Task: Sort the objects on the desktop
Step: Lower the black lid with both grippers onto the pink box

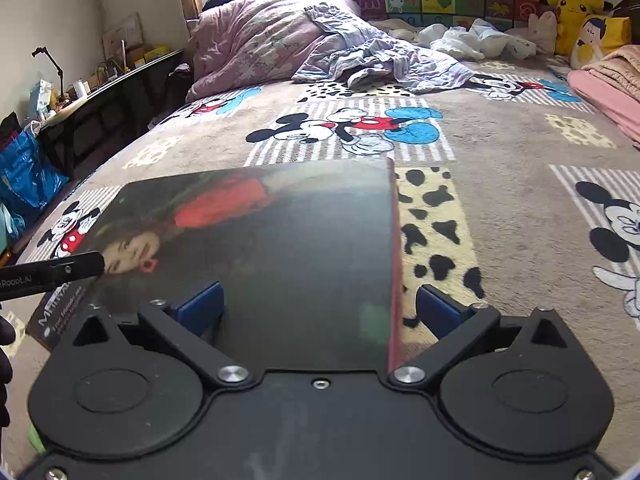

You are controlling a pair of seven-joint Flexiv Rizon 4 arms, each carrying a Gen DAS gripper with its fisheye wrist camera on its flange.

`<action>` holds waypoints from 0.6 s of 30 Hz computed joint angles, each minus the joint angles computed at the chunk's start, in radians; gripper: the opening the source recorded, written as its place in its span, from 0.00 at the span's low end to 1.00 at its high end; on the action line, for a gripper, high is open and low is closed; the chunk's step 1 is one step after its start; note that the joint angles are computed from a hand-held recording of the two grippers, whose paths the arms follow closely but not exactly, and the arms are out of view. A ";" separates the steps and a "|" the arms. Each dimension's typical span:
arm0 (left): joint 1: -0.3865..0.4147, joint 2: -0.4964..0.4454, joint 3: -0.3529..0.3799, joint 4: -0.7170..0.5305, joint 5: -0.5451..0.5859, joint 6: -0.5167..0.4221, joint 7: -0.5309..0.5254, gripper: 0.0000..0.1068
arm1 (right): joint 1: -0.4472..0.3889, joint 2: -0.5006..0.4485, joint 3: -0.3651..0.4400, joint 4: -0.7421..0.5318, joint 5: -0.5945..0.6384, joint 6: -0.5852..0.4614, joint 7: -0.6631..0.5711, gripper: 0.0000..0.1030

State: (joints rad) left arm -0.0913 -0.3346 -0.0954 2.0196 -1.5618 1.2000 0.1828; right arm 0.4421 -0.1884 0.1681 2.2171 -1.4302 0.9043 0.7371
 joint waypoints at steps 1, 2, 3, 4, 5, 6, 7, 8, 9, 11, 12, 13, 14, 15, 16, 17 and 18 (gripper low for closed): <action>0.002 0.011 0.004 0.012 0.000 -0.003 -0.001 0.72 | 0.006 0.011 0.009 0.011 0.015 -0.014 0.009 0.99; 0.004 0.023 0.010 0.026 0.007 -0.008 -0.009 0.72 | 0.013 0.021 0.018 0.022 0.030 -0.029 0.017 0.99; 0.007 0.036 0.016 0.041 0.017 -0.014 -0.015 0.72 | 0.021 0.032 0.027 0.033 0.046 -0.043 0.025 0.99; 0.009 0.049 0.022 0.056 0.028 -0.017 -0.021 0.72 | 0.034 0.039 0.040 0.034 0.079 -0.076 0.002 0.99; 0.010 0.061 0.027 0.069 0.038 -0.015 -0.026 0.72 | 0.053 0.044 0.054 0.032 0.113 -0.119 -0.028 0.99; 0.011 0.073 0.033 0.083 0.048 -0.013 -0.031 0.72 | 0.070 0.050 0.067 0.032 0.142 -0.155 -0.050 0.99; 0.013 0.087 0.038 0.097 0.060 -0.013 -0.038 0.72 | 0.083 0.059 0.077 0.038 0.172 -0.173 -0.047 0.99; 0.016 0.102 0.045 0.115 0.074 -0.017 -0.050 0.72 | 0.094 0.068 0.088 0.045 0.204 -0.187 -0.039 0.99; 0.021 0.117 0.053 0.134 0.084 -0.020 -0.059 0.72 | 0.105 0.077 0.098 0.051 0.235 -0.201 -0.030 0.99; 0.028 0.145 0.067 0.178 0.092 -0.021 -0.061 0.72 | 0.133 0.087 0.121 0.059 0.297 -0.234 -0.019 0.99; 0.032 0.158 0.074 0.200 0.097 -0.022 -0.062 0.72 | 0.151 0.086 0.134 0.061 0.327 -0.254 -0.018 0.99; 0.036 0.171 0.082 0.221 0.102 -0.023 -0.063 0.72 | 0.170 0.083 0.146 0.061 0.357 -0.273 -0.016 0.99; 0.040 0.184 0.090 0.242 0.108 -0.024 -0.065 0.72 | 0.190 0.080 0.158 0.061 0.386 -0.292 -0.014 0.99; 0.044 0.195 0.096 0.263 0.104 -0.021 -0.054 0.72 | 0.210 0.077 0.168 0.059 0.415 -0.311 -0.011 0.99; 0.044 0.203 0.099 0.285 0.078 -0.013 -0.019 0.72 | 0.230 0.072 0.179 0.057 0.444 -0.329 -0.008 0.99; 0.044 0.217 0.104 0.309 0.057 -0.010 0.013 0.72 | 0.249 0.071 0.184 0.063 0.443 -0.341 0.020 0.99; 0.044 0.231 0.111 0.334 0.043 -0.015 0.040 0.72 | 0.269 0.068 0.190 0.061 0.444 -0.358 0.041 0.99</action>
State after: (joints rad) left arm -0.0470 -0.1034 0.0154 2.3532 -1.5191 1.1851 0.2228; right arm 0.7112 -0.1207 0.3582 2.2782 -0.9860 0.5462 0.7779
